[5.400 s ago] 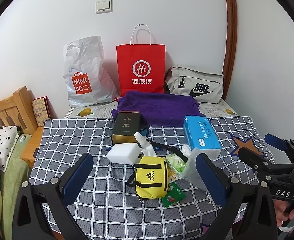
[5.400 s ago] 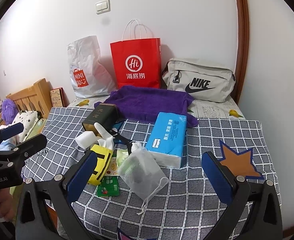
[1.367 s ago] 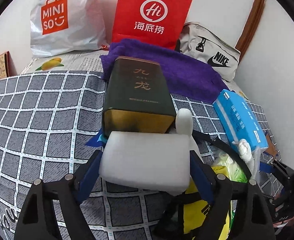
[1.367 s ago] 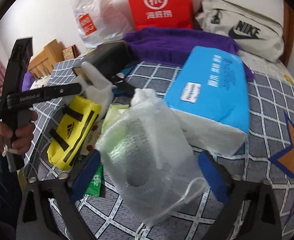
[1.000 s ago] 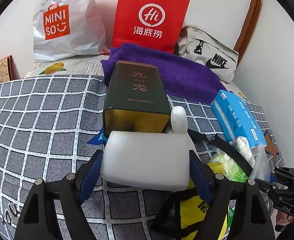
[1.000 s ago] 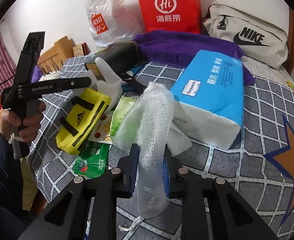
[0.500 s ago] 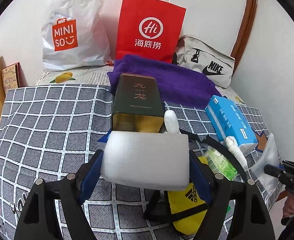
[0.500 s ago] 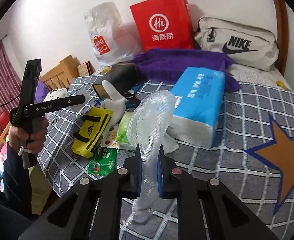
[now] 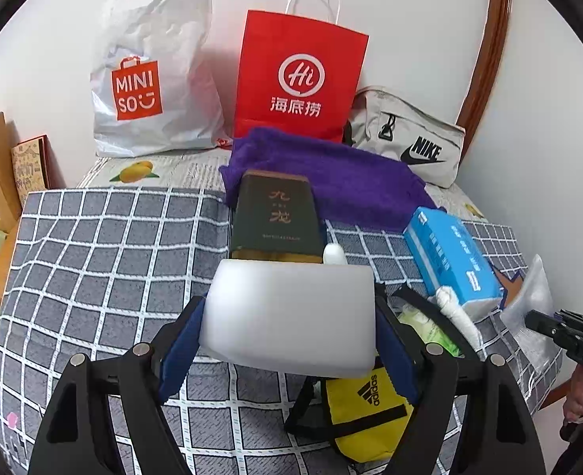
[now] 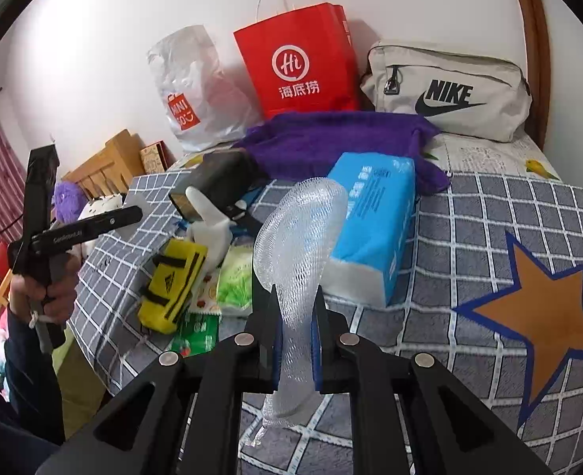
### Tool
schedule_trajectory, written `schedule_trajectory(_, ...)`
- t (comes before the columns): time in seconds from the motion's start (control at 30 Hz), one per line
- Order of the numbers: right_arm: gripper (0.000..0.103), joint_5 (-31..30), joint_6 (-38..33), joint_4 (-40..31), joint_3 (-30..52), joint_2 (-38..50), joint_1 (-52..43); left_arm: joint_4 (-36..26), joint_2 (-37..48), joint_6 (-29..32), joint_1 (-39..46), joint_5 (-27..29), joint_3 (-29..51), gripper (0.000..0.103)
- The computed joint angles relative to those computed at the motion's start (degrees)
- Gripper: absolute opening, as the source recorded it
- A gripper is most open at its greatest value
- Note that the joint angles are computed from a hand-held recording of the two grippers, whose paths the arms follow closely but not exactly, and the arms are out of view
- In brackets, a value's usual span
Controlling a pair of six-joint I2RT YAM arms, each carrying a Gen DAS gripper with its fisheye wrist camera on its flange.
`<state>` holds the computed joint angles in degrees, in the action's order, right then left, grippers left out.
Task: Organize soft objects
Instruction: 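Carry the sponge with the left tool while the right tool carries the mesh bag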
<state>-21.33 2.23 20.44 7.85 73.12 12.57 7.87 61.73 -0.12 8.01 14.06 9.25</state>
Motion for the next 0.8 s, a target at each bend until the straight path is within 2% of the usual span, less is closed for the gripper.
schedule_trajectory(0.2,0.012,1.1,-0.08,-4.77,6.12,0.28,1.01,-3.44,-0.1,-0.26,0.77,0.04,3.63,0.08)
schedule_trajectory(0.4,0.012,1.84,0.04,-6.88,14.66,6.05,0.78,-5.1,4.21,-0.89,-0.47,-1.46,9.24,0.08)
schedule_trajectory(0.8,0.012,3.97,-0.11,-12.71,34.99,21.68,-1.26,-6.82,21.26,-2.27,-5.37,-8.18,27.61,0.08)
